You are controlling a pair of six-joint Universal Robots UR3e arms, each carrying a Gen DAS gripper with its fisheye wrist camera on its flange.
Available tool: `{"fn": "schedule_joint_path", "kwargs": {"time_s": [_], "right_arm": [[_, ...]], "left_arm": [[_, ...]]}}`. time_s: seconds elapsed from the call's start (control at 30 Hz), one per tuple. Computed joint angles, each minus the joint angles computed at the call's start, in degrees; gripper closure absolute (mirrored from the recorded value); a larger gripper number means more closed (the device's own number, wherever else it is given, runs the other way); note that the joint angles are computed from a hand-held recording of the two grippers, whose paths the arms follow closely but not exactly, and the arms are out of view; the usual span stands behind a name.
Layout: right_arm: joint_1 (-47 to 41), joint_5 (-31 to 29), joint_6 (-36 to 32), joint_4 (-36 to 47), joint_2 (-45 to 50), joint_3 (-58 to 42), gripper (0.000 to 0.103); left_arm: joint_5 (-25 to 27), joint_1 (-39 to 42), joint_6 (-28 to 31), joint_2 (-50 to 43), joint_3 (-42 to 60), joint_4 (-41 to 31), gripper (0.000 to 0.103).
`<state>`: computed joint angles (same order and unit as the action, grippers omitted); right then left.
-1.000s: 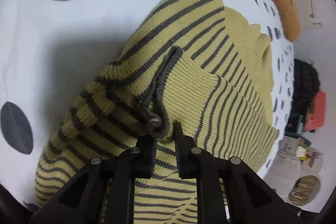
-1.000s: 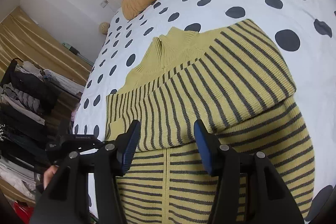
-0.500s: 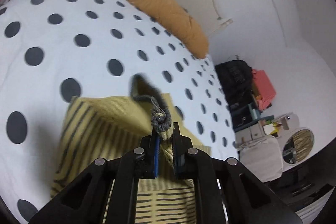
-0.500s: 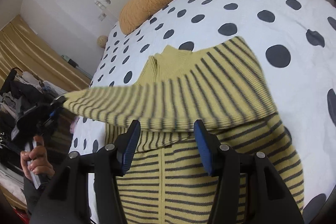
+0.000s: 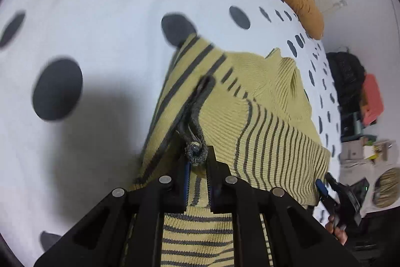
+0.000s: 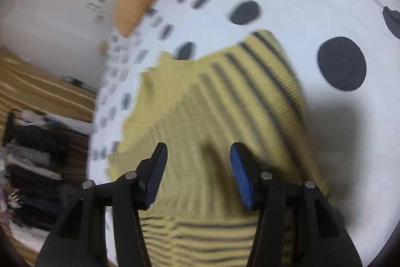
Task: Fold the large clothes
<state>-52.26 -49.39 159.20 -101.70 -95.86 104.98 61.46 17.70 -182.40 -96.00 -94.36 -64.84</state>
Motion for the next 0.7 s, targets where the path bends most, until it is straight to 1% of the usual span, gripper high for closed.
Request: {"fn": "schedule_joint_path", "kwargs": {"time_s": [0.03, 0.07, 0.13, 0.17, 0.2, 0.23, 0.27, 0.3, 0.33, 0.37, 0.4, 0.43, 0.47, 0.5, 0.53, 0.57, 0.6, 0.67, 0.7], "right_arm": [[2.23, -4.96, 2.00, -4.99, 2.98, -1.08, 0.097], [3.42, -8.94, 2.67, -7.71, 6.07, -3.11, 0.103], [0.92, -8.41, 2.79, -7.01, 7.05, -5.70, 0.103], [-0.31, -8.70, 3.57, -7.62, 6.11, -6.25, 0.102], [-2.17, -7.34, 3.17, -7.26, 4.95, -6.80, 0.098], [-3.74, -5.78, 2.27, -6.09, 4.01, -7.65, 0.094], [-4.11, -4.79, 1.46, -5.10, 4.20, -8.92, 0.088], [-3.57, -5.31, 0.77, -4.35, 4.73, -10.51, 0.071], [-2.26, -6.92, 1.34, -5.53, 5.17, -11.33, 0.050], [-1.04, -8.38, 2.49, -7.72, 5.59, -11.47, 0.044], [-0.02, -9.20, 3.76, -10.67, 5.65, -10.61, 0.043], [0.80, -9.45, 4.12, -11.26, 6.29, -10.75, 0.043], [1.72, -9.78, 4.01, -10.19, 7.65, -11.91, 0.043], [2.35, -10.15, 4.10, -10.14, 8.32, -11.84, 0.043], [3.37, -10.87, 4.53, -10.65, 9.16, -11.57, 0.043], [4.00, -11.07, 4.37, -10.81, 10.03, -11.42, 0.043], [4.25, -11.28, 3.79, -11.45, 9.97, -9.99, 0.043], [7.04, -18.66, 4.24, -15.32, 12.37, -9.11, 0.044], [6.64, -19.72, 3.28, -16.37, 13.31, -8.43, 0.046]], "left_arm": [[2.84, -1.23, -0.94, -0.13, 2.18, 0.02, 0.092], [9.68, -3.47, -2.61, -0.45, 4.65, 1.45, 0.094], [19.51, -6.08, -4.08, -1.37, 8.39, 1.68, 0.097], [20.08, -6.21, -4.80, -1.31, 9.82, 0.59, 0.097], [17.60, -4.86, -4.50, -0.60, 10.41, -0.28, 0.097], [12.63, -3.62, -3.27, 0.01, 10.87, -1.20, 0.097], [10.42, -4.26, -2.43, 0.02, 10.13, -0.68, 0.097], [8.24, -4.87, -0.79, -0.23, 10.80, -1.62, 0.097], [6.06, -6.97, 0.26, -2.15, 12.62, -2.18, 0.097], [6.09, -9.15, -0.06, -3.91, 13.55, -1.49, 0.093], [6.38, -11.30, -0.56, -5.58, 13.97, -0.60, 0.093], [5.99, -12.58, -0.33, -7.16, 14.54, -0.63, 0.093], [6.07, -14.27, -0.61, -10.25, 16.00, -0.32, 0.093], [7.21, -15.69, -1.17, -13.10, 17.32, -0.05, 0.090], [10.40, -16.98, -1.85, -16.35, 19.02, 0.18, 0.090], [15.35, -17.96, -3.10, -19.70, 20.90, -0.03, 0.100], [15.50, -17.72, -3.78, -21.20, 21.35, 0.78, 0.101], [9.46, -13.17, -4.91, -20.28, 17.67, 3.01, 0.101], [9.86, -12.25, -5.68, -19.59, 17.25, 2.99, 0.101]]}}
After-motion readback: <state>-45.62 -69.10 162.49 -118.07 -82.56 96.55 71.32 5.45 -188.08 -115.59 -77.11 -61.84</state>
